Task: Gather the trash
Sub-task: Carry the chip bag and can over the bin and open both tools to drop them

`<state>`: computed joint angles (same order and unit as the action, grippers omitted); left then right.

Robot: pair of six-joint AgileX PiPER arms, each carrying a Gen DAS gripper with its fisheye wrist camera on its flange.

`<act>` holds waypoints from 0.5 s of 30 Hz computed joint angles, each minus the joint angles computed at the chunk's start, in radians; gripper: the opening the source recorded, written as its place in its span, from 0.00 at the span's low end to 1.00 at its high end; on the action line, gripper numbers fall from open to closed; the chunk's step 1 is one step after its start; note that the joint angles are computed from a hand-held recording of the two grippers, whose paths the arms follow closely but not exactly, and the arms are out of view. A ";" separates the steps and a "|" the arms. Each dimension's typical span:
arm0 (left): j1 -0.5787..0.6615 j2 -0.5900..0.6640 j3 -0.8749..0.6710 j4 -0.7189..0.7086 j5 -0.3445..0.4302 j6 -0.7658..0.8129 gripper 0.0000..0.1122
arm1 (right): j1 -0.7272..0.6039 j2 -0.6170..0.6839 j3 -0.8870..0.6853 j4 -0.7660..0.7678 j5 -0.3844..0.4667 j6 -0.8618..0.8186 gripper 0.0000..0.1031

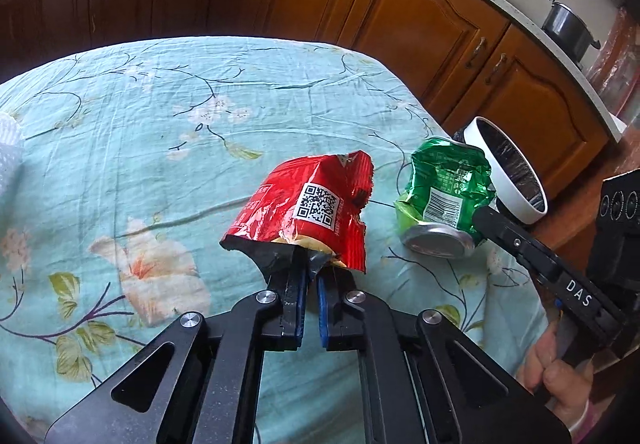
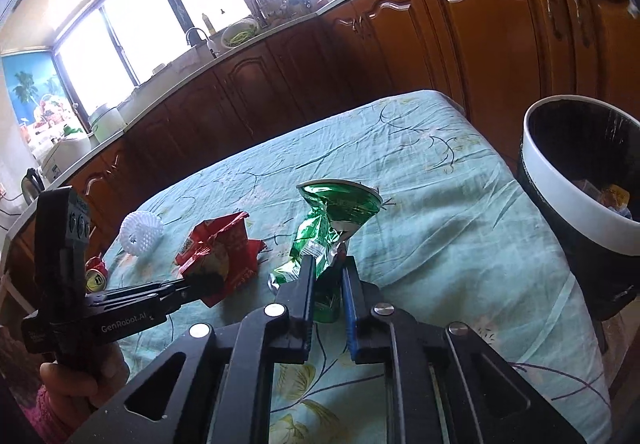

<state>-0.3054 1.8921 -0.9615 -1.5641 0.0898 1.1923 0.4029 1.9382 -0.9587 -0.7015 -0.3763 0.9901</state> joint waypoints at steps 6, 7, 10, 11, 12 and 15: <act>-0.034 -0.032 0.011 -0.086 -0.004 0.075 0.03 | -0.025 -0.082 0.098 0.093 -0.053 -0.084 0.11; -0.040 -0.038 0.011 -0.084 -0.005 0.073 0.03 | -0.030 -0.096 0.113 0.107 -0.059 -0.096 0.11; -0.049 -0.055 0.011 -0.055 0.007 0.042 0.02 | -0.041 -0.137 0.155 0.147 -0.075 -0.134 0.11; -0.053 -0.058 0.007 -0.022 0.010 0.007 0.02 | -0.046 -0.150 0.168 0.154 -0.081 -0.141 0.11; -0.061 -0.063 0.004 0.010 0.006 -0.024 0.02 | -0.052 -0.159 0.179 0.156 -0.087 -0.143 0.11; -0.084 -0.072 -0.007 0.138 -0.007 -0.151 0.02 | -0.063 -0.184 0.208 0.170 -0.099 -0.156 0.11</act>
<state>-0.3894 1.8198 -0.9687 -1.4264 0.0824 1.0410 0.3401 1.7538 -0.7506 -0.5317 -0.4753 0.8341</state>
